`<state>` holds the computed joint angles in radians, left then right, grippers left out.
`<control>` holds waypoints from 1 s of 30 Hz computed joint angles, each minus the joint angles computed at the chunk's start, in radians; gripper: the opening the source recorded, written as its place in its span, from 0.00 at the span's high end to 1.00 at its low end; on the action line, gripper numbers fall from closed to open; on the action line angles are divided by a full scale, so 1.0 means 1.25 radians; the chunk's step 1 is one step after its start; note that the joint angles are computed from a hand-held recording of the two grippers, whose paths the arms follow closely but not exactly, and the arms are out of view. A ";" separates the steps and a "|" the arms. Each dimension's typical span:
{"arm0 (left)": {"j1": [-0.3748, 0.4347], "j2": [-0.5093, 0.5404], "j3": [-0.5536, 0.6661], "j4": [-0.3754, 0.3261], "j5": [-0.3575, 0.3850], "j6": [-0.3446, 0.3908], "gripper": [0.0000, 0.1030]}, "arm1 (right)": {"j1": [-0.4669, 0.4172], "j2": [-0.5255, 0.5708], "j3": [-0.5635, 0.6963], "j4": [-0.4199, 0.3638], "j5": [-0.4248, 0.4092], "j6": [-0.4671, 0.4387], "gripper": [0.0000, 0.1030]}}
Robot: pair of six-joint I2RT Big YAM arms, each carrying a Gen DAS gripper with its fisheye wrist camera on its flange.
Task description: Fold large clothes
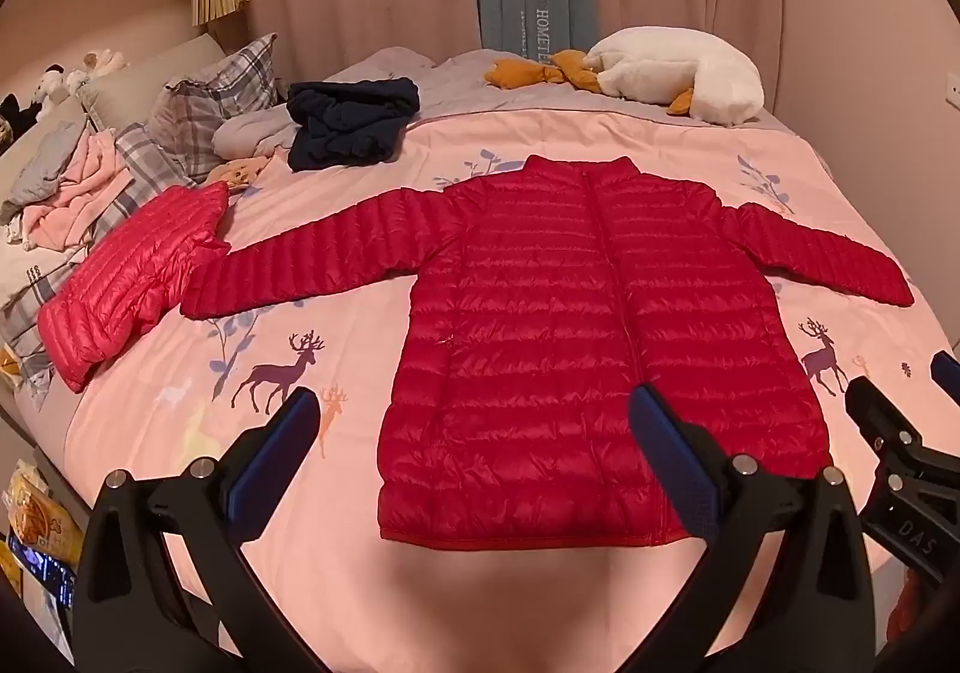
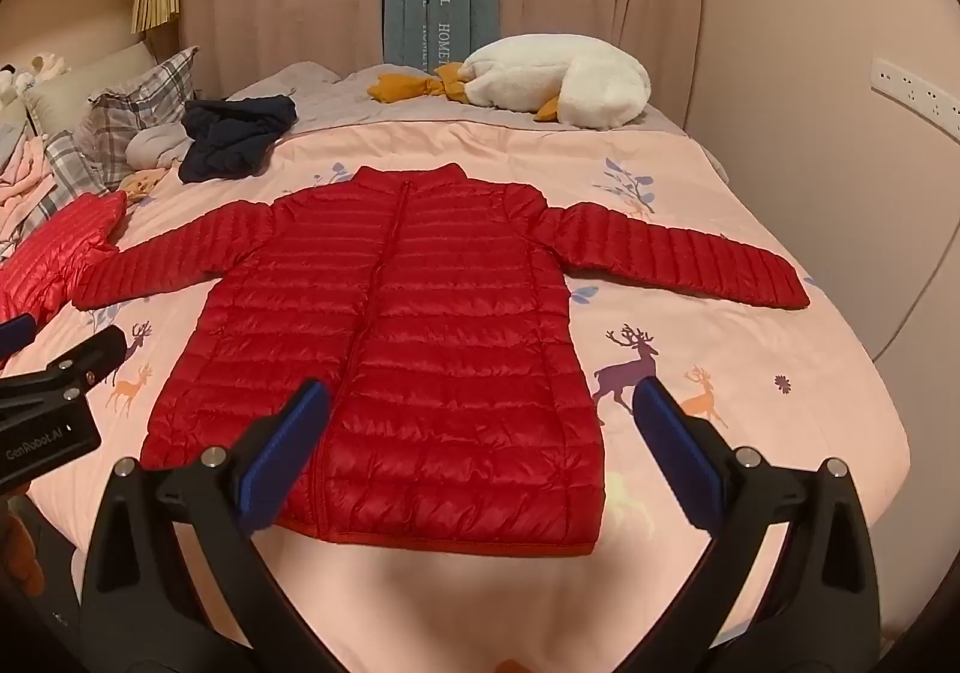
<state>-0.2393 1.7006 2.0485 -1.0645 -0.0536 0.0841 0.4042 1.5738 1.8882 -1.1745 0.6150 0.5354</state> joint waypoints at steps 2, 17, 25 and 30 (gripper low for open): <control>-0.002 0.000 0.000 0.001 -0.003 0.000 0.01 | 0.001 0.000 -0.001 -0.003 0.003 0.002 0.02; 0.000 -0.006 -0.007 0.000 0.015 -0.002 0.01 | 0.004 0.010 0.014 -0.007 -0.001 0.008 0.02; -0.006 -0.006 -0.004 -0.004 0.010 0.002 0.01 | 0.006 -0.011 -0.020 0.012 -0.003 0.010 0.02; -0.008 -0.004 0.003 -0.010 0.008 0.004 0.01 | 0.006 -0.009 -0.015 0.009 -0.003 0.012 0.02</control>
<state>-0.2496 1.6961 2.0520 -1.0764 -0.0440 0.0892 0.4120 1.5630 1.8690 -1.1638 0.6111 0.5507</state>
